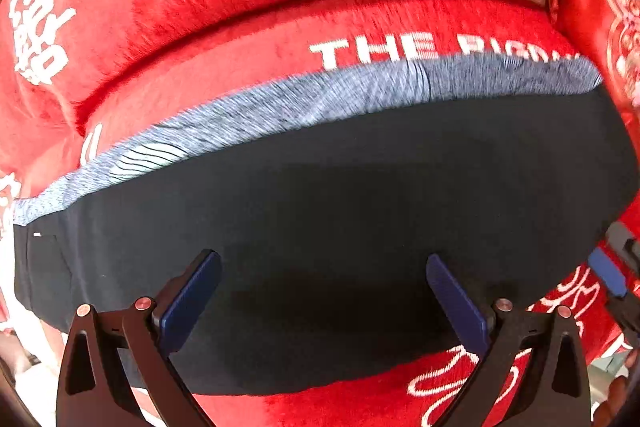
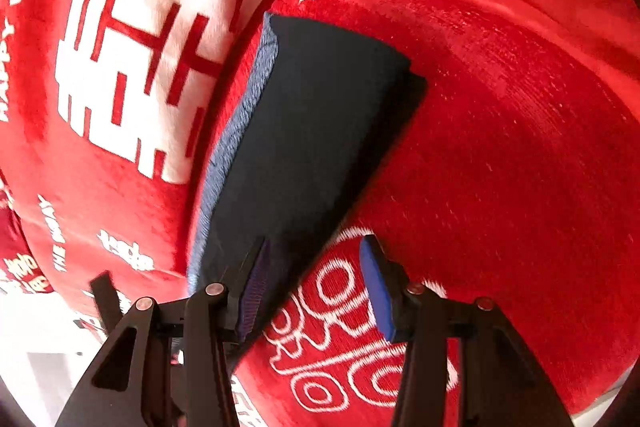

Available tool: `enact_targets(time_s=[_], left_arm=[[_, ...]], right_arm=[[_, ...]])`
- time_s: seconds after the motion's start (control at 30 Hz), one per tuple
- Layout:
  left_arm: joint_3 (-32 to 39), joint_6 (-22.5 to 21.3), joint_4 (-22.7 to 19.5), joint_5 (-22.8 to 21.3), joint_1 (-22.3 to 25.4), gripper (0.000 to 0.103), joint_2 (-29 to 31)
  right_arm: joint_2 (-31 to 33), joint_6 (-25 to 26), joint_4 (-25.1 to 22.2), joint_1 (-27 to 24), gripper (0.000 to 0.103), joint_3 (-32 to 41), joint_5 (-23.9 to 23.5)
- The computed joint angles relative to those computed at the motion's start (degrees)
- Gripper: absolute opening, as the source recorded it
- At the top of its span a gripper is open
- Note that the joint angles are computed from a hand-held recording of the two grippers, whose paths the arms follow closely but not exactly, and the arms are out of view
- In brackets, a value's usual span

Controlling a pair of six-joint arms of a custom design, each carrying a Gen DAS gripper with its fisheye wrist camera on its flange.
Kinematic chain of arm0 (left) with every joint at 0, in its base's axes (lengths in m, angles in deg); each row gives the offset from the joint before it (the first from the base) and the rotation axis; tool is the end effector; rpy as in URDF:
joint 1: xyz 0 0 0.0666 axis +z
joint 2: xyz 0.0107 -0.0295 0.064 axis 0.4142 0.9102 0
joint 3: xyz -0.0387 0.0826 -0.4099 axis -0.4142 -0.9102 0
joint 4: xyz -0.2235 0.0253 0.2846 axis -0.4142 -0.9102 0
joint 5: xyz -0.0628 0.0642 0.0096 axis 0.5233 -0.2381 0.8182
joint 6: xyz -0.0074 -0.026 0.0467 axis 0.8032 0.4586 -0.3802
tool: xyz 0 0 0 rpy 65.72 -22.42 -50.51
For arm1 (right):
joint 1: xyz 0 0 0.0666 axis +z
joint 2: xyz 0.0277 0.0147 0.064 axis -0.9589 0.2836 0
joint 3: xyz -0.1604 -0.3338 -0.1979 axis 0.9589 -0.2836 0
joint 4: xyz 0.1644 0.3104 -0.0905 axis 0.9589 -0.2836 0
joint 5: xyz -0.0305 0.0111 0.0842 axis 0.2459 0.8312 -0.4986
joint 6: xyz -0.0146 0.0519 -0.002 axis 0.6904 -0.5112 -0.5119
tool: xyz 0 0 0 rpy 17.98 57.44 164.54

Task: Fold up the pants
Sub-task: 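Grasp the trouser end with the right gripper and fold it over again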

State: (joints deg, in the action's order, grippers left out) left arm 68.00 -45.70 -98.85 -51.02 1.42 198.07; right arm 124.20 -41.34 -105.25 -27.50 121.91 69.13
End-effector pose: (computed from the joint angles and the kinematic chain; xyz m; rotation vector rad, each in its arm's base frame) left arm 0.5358 -0.2268 0.3702 0.8044 2.9235 0.0424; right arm 0.3384 0.3365 0.3600 1.4229 2.1505 0.8945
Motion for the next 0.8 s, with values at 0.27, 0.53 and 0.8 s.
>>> enact_targets(time_s=[0.27,0.53,0.8], left_arm=[[-4.72,0.35,3.81,2.20,1.25,0.103,-2.43],[-3.95,-0.39,4.93,0.30,0.57,0.087,-3.01],[-5.26,-2.50,4.72,7.04,0.69,0.071,-4.39]], right_arm=[[-0.06,0.09,9.39,-0.47,0.051,-4.18,8.22],[2.31,2.56,8.07,-4.76,0.042,-1.00,3.55],[2.45,10.56,-0.55,-4.42,0.015,5.89,2.05]])
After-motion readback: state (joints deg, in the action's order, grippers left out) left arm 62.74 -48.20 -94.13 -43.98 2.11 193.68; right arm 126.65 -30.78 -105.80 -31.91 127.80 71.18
